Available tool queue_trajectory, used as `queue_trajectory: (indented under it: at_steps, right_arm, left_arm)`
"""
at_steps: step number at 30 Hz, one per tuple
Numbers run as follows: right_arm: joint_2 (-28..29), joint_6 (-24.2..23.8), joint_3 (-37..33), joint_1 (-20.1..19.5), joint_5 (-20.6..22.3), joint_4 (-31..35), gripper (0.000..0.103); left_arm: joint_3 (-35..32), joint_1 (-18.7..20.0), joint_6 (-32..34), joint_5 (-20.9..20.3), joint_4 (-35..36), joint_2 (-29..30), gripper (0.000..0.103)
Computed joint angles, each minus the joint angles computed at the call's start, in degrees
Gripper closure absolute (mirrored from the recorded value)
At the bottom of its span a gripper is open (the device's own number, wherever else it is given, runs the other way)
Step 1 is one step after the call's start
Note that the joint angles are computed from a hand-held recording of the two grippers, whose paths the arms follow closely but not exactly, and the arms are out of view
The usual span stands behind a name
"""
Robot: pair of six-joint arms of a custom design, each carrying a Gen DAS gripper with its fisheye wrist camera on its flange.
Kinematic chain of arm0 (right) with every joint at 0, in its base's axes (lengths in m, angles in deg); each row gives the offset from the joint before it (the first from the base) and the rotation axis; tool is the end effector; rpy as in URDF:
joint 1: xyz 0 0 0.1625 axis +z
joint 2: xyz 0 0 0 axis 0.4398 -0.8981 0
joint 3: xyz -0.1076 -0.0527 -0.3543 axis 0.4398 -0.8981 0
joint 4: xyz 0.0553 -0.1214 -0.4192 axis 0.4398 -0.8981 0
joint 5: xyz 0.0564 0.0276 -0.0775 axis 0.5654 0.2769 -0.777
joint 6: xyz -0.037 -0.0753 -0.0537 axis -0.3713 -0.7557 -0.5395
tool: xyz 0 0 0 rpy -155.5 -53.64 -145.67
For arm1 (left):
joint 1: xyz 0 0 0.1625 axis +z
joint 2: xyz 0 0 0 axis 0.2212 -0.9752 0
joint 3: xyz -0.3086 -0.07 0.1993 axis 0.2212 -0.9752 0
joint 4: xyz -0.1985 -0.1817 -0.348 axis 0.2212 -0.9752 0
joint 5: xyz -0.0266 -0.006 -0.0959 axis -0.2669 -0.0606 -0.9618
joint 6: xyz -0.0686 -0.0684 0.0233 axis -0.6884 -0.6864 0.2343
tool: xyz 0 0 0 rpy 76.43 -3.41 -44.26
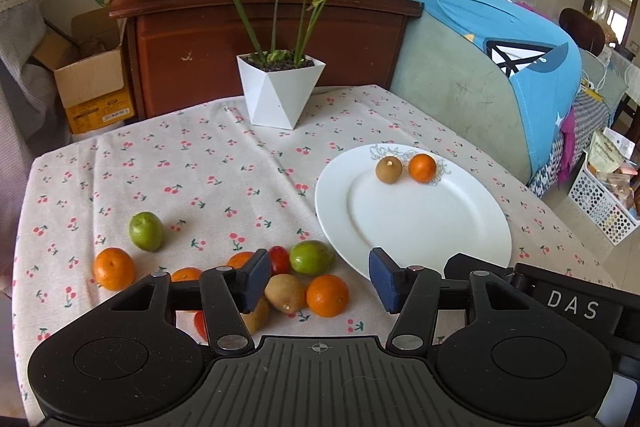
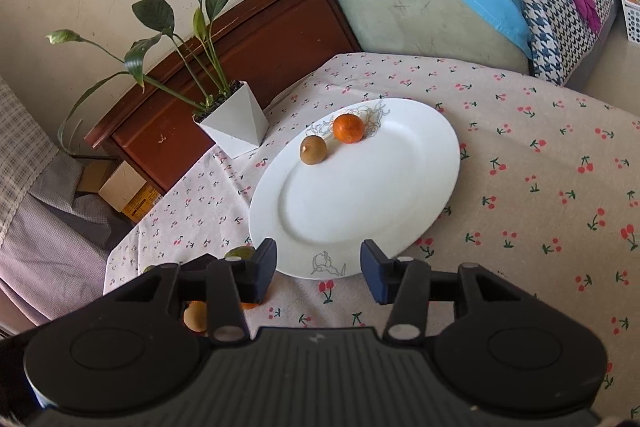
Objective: Organize fruits
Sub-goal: 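Move both tools back toward the fruit cluster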
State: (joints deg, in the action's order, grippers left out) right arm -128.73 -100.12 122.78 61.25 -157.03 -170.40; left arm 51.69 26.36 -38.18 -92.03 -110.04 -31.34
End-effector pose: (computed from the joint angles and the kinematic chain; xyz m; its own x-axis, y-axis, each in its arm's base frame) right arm 0.1012 -0.3938 0.0675 -0.9556 -0.0412 0.2917 -0.2379 0.6919 -0.6817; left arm -0.1545 -0.4051 0.0640 -0.7969 -0.0162 -0.6038 0.4395 0.6702 -0.5980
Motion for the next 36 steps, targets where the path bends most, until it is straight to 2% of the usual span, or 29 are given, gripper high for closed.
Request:
queue_trajectory:
  at_steps: [3,5,11,18,22,24,28,36]
  right_arm:
    - [-0.22,-0.12,0.35,0.59,-0.86,0.57,0.049]
    - [-0.32,-0.4,0.55,1.02,-1.72,0.89,0.048]
    - [-0.61,-1.56,1.8,1.82,-2.86,0.66,0.043]
    - [-0.23,-1.55,3.25,2.31,-4.66,-0.67,0.037]
    - [0.49,-1.61,3.8,2.68,-6.61,-2.08,0.034]
    - [0.58,-1.83,4.15,2.78,-7.19,-1.98,0.034]
    - [-1.39,-1.05,5.59,1.88,-5.04,1.68,0.034]
    - [-0.28,-6.07,6.76,3.0,-4.76,0.82,0.034]
  left_arm:
    - [1.64,-0.51,-3.98,0.41,3.63,-2.82,0.043]
    - [2.61,-0.77,-6.24,0.39,5.38,-4.37,0.035]
    - [5.54,-2.41,-11.62,1.02,9.81,-8.52,0.025]
    - [8.04,-3.69,-15.95,2.27,15.63,-12.9,0.024]
    - [9.84,-4.04,-16.48,1.87,14.62,-14.95,0.024]
    - [10.14,-4.33,-18.81,3.02,17.85,-16.15,0.024]
    - [10.82,-4.95,-20.64,4.39,21.21,-17.96,0.024]
    - [12.83,-5.51,-26.0,6.02,30.15,-23.58,0.024]
